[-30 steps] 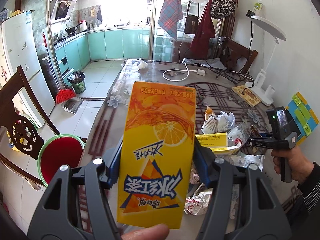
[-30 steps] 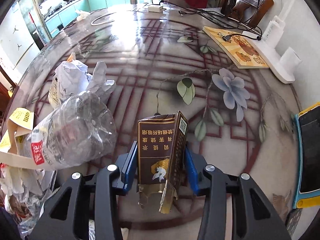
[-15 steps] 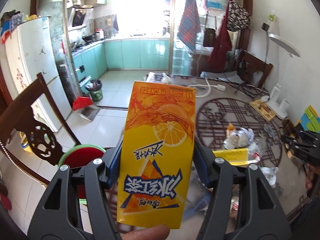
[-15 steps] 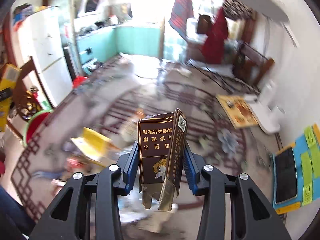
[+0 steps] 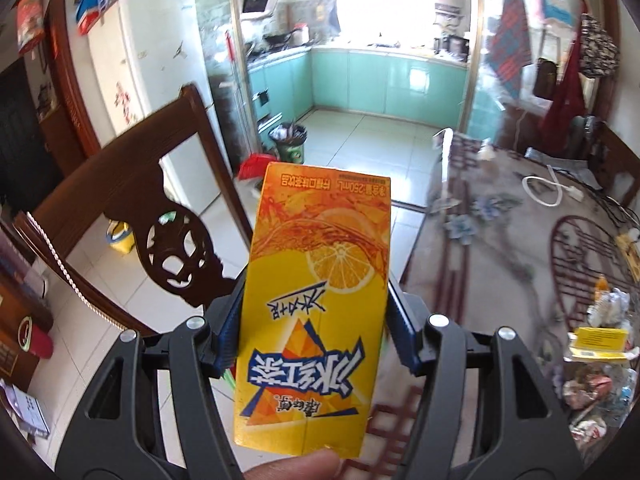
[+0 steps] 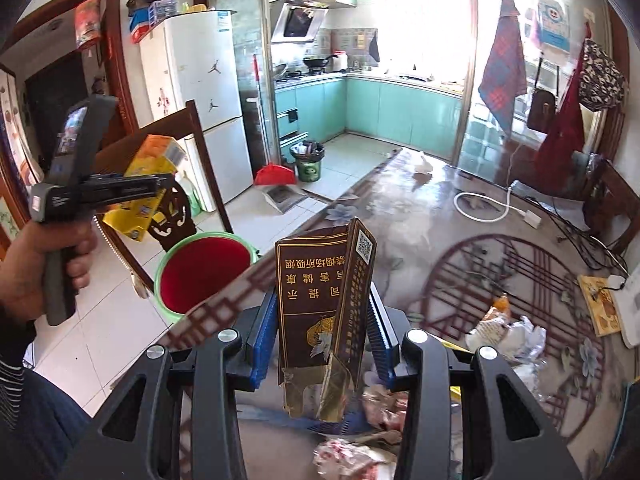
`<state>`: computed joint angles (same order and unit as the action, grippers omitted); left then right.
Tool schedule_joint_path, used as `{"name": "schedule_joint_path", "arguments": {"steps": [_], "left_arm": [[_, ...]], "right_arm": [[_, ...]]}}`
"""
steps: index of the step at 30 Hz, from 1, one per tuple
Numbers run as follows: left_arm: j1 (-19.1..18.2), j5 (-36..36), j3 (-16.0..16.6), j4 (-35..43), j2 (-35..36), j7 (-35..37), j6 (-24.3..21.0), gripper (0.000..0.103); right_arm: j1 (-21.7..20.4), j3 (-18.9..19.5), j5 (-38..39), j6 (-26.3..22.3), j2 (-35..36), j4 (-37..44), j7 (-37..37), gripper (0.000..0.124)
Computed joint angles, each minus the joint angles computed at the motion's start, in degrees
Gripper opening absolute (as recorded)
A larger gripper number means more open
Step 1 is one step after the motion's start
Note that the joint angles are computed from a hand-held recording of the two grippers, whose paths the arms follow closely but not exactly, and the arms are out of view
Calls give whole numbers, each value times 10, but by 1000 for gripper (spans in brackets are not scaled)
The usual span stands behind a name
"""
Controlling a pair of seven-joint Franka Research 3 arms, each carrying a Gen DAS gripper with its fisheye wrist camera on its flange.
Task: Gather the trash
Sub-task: 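Carry the yellow carton over the red bucket and open the left tool, then move the brown cigarette box over the red bucket and open the right tool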
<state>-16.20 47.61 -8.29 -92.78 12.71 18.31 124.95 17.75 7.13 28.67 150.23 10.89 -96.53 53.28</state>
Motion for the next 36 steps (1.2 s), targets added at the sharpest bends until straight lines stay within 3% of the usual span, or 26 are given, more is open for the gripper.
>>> {"name": "schedule_joint_path", "arguments": {"steps": [8, 14, 18, 21, 25, 36], "left_arm": [[47, -68, 14, -53, 16, 3, 58, 59], [55, -85, 23, -56, 43, 21, 76, 61], [52, -82, 29, -52, 49, 18, 79, 83], [51, -72, 33, -59, 39, 1, 85, 87], [44, -23, 39, -69, 12, -48, 69, 98], [63, 97, 16, -142, -93, -181, -13, 98]], "right_arm": [[35, 13, -36, -13, 55, 63, 25, 40], [52, 16, -62, -17, 84, 96, 48, 40], [56, 16, -71, -17, 93, 101, 57, 40], [58, 18, -75, -23, 105, 113, 60, 40], [61, 23, -78, -30, 129, 142, 56, 40], [102, 35, -95, -86, 246, 309, 40, 41]]}}
